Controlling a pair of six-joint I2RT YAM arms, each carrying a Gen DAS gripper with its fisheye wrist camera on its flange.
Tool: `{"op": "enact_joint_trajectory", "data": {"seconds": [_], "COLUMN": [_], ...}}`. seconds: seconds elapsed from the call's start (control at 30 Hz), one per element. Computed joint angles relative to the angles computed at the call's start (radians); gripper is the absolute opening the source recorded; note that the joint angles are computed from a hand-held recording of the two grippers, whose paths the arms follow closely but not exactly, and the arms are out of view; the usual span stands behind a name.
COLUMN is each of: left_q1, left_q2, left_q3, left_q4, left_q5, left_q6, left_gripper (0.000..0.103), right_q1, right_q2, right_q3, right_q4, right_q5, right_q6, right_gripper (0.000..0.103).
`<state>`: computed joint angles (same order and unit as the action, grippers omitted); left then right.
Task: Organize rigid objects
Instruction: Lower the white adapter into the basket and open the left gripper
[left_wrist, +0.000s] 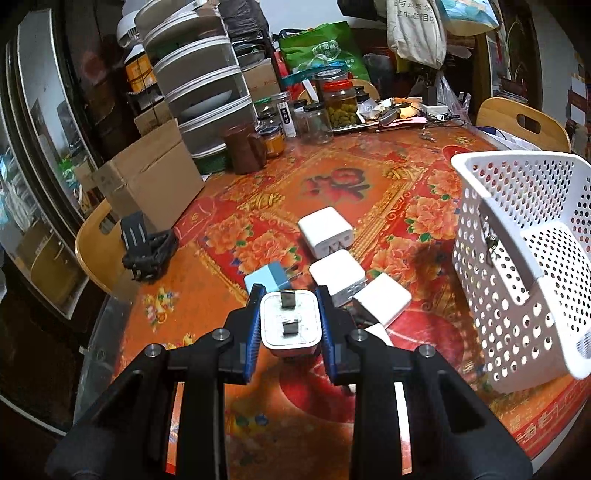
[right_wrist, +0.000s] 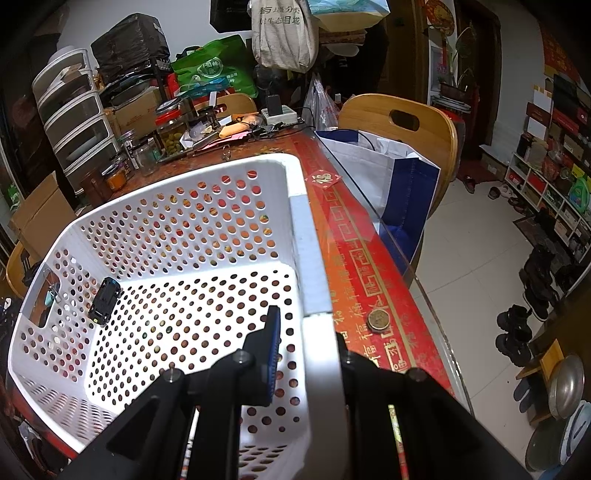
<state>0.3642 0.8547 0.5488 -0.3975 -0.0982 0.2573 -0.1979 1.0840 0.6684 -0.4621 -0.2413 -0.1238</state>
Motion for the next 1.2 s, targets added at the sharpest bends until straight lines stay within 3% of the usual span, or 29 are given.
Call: {"op": "enact_joint_trajectory", "data": {"seconds": [0.17,0.27,0.6,0.97,1.2], "left_q1": [-0.126,-0.246,-0.654,-0.78,-0.808], "left_q2": [-0.018,0.002,0.259,0.873,1.073], "left_q3": [0.033,0.069,0.296,0.783,0.944], "left_q4": [-0.021,-0.026,-0.099,-0.448,-0.554], "left_q5": [-0.098,-0.212,-0.502,-0.431,-0.426], "left_q6": [-0.022,-0.049,-0.122,-0.172,-0.162], "left_gripper": [0.025,0.025,0.025,0.025,0.025], "right_q1": [0.001,0.001,0.005,0.011,0.005], "right_q2": [0.0,-0.002,-0.003,0.007,0.006], "right_q3": [0.0,-0.001,-0.001,0.011,0.008], "right_q4": [0.0,0.0,0.001,-0.007,-0.007], "right_q5": [0.0,0.001,-0.002,-0.002,-0.014], "right_q6": [0.001,0.002,0.009,0.015,0.013], "right_gripper": [0.013,0.013,0.013,0.013,0.013]}}
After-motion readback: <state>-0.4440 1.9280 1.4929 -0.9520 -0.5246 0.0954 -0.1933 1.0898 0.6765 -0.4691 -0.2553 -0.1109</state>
